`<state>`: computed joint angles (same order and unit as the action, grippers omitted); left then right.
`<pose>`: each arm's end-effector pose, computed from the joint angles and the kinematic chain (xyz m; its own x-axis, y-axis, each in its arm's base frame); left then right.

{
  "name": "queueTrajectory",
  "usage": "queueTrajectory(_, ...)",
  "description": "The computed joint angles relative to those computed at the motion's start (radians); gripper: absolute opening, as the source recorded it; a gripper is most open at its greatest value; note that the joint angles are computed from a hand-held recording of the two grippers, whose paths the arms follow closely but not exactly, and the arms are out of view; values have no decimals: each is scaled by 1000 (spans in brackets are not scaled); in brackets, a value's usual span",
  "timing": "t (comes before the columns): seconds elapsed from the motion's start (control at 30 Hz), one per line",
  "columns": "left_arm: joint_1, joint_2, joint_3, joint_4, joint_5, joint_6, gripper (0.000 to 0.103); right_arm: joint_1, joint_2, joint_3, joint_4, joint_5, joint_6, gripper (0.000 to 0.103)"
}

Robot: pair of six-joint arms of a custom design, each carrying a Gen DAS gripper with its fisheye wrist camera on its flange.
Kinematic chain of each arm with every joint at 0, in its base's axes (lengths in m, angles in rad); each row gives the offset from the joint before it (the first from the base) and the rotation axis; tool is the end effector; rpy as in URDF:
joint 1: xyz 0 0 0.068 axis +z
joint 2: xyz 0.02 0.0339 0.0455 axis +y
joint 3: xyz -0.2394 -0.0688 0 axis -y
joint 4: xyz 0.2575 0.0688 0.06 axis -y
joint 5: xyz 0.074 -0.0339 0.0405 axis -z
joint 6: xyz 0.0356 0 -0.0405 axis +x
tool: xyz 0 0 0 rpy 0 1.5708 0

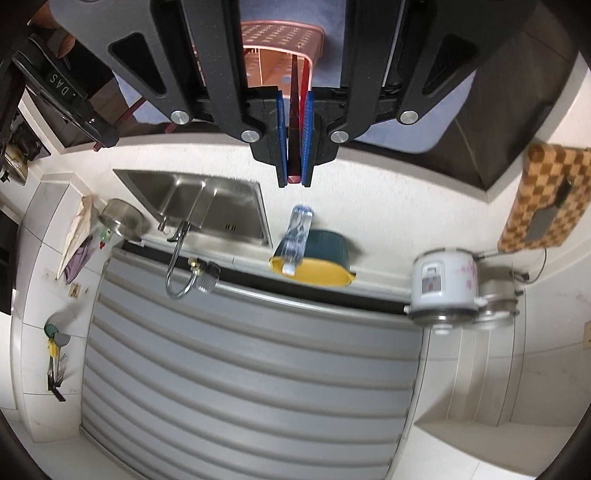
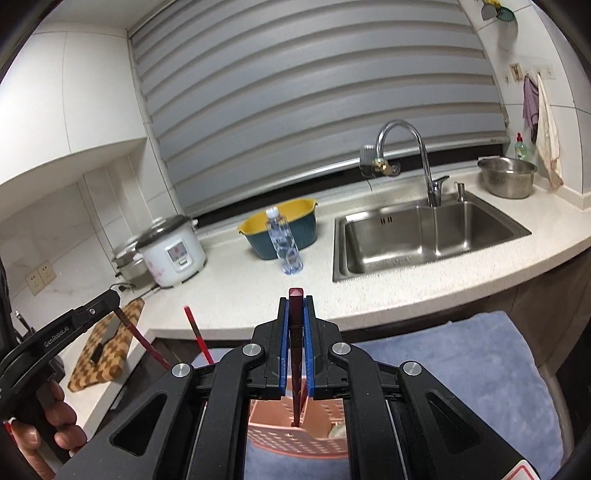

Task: Organize utensils
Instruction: 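Lift both dark-red chopsticks and lower them into the pink caddy, then open both tools and move back to the chopstick row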

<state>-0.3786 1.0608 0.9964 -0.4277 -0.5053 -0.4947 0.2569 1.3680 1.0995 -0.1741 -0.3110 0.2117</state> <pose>0.2448 -0.0788 0.3161 -0.3517 -0.3072 -0.8843 -0.2727 0.9373 -0.2171 0.3198 0.0953 0.2913 -0.5120 0.0723 -0.8559 -0.4109 0.8544 0.3180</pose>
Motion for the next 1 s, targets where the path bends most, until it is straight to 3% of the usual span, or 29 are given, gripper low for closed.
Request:
queueTrajectory(0.07, 5, -10, -9, -9, 24, -17, 9, -3, 21, 16, -18, -10, -14, 8)
queueTrajectory(0.1, 1, -16, -10, -22, 13, -34, 22, -5, 17, 14, -20, -5, -17, 12)
queueTrajectory(0.13, -5, -23, -9, -32, 1, -43, 43, -6, 2, 2, -15, 2, -15, 20)
queueTrajectory(0.2, -36, -50, -15, -52, -68, -53, 55, -15, -38, -17, -18, 0, -16, 29)
queueTrajectory(0.4, -147, -92, 12, -229, -211, -99, 56, -51, -190, -90, -79, -32, -39, 30)
queueTrajectory(0.57, -321, -163, -14, -428, -325, -262, 61, -88, -396, -220, -181, -61, -98, 36)
queueTrajectory(0.67, -482, -189, -45, -600, -401, -467, 62, -99, -573, -329, -275, -50, -176, 38)
queueTrajectory(0.83, -785, -113, -99, -906, -426, -967, 62, -144, -909, -511, -545, -72, -305, 38)
queueTrajectory(0.9, -914, -63, -137, -970, -393, -1156, 62, -171, -1013, -564, -656, -88, -360, 38)
queueTrajectory(1.0, -1046, 25, -175, -988, -334, -1337, 62, -216, -1227, -669, -887, -101, -449, 38)
